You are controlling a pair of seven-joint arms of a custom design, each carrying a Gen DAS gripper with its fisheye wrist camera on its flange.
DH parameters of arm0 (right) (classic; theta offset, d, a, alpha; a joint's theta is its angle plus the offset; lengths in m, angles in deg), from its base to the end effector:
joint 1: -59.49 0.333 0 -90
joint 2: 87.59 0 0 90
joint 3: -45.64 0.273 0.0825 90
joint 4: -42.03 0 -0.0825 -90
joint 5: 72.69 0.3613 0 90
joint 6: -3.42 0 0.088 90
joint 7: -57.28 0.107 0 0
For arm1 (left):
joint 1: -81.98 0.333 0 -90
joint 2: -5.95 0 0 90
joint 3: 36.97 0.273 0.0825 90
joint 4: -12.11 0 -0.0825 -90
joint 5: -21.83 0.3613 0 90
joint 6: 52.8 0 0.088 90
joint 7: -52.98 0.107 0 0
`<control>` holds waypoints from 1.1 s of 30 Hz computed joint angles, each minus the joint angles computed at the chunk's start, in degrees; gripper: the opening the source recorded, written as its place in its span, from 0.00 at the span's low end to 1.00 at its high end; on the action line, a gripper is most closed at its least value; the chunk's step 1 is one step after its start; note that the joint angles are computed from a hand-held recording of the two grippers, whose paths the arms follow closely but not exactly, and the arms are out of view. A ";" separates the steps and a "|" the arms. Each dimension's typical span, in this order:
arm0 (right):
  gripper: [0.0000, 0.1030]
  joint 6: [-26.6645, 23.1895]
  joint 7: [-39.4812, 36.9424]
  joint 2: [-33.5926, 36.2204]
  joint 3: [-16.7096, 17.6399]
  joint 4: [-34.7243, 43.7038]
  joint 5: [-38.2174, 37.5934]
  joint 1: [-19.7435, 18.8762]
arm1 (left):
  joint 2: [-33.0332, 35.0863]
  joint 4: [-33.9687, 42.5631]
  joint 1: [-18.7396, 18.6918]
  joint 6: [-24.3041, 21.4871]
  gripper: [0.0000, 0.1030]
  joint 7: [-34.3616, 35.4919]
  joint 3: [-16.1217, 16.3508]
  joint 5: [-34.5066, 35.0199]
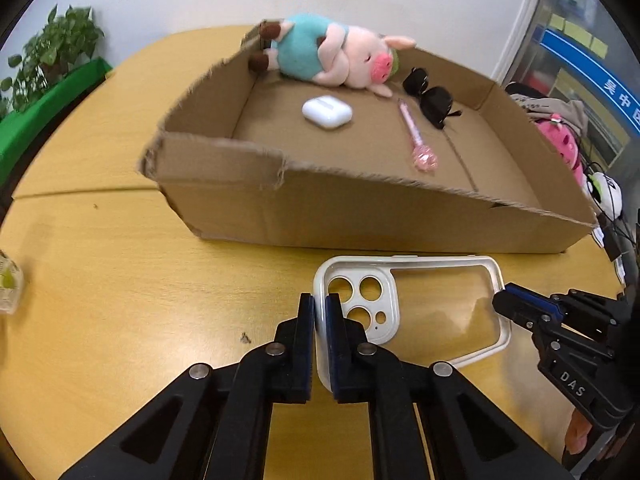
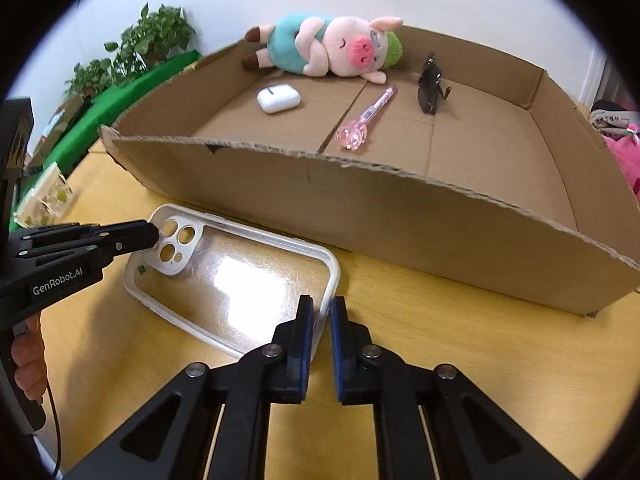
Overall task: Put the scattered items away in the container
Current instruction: 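Move the right tool to the clear phone case and grip its bumper edge, then lift the phone case and carry it over the box with the right gripper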
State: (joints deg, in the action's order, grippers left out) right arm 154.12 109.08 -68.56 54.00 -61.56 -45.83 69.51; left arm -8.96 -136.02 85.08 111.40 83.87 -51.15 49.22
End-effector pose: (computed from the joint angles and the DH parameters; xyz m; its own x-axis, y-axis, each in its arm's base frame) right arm 0.6152 0.1848 0.3852 0.5970 -0.7959 -0.1006 -0.6969 -0.4524 -0.5565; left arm 0.4429 -0.1118 0.3746 0.3473 -0.9264 0.1452 -0.7573 -0.3684 -0.5392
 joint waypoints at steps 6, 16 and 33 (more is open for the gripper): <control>0.08 3.03 -7.97 -7.15 1.21 -5.71 9.32 -1.38 | -7.09 -1.07 0.99 -1.56 0.05 -2.58 -2.32 2.02; 0.08 3.08 -9.86 -5.69 -0.77 3.03 13.17 -0.35 | -5.78 8.66 2.97 -4.39 0.05 2.21 -2.26 4.55; 0.08 -4.98 2.57 8.94 -0.70 28.45 1.98 -2.07 | 7.14 25.40 -0.78 -5.21 0.05 10.35 3.34 1.65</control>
State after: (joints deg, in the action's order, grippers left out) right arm 149.14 111.64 -59.62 53.30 -33.11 -43.85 67.44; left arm -1.82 -110.62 84.30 106.19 94.21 -47.82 50.87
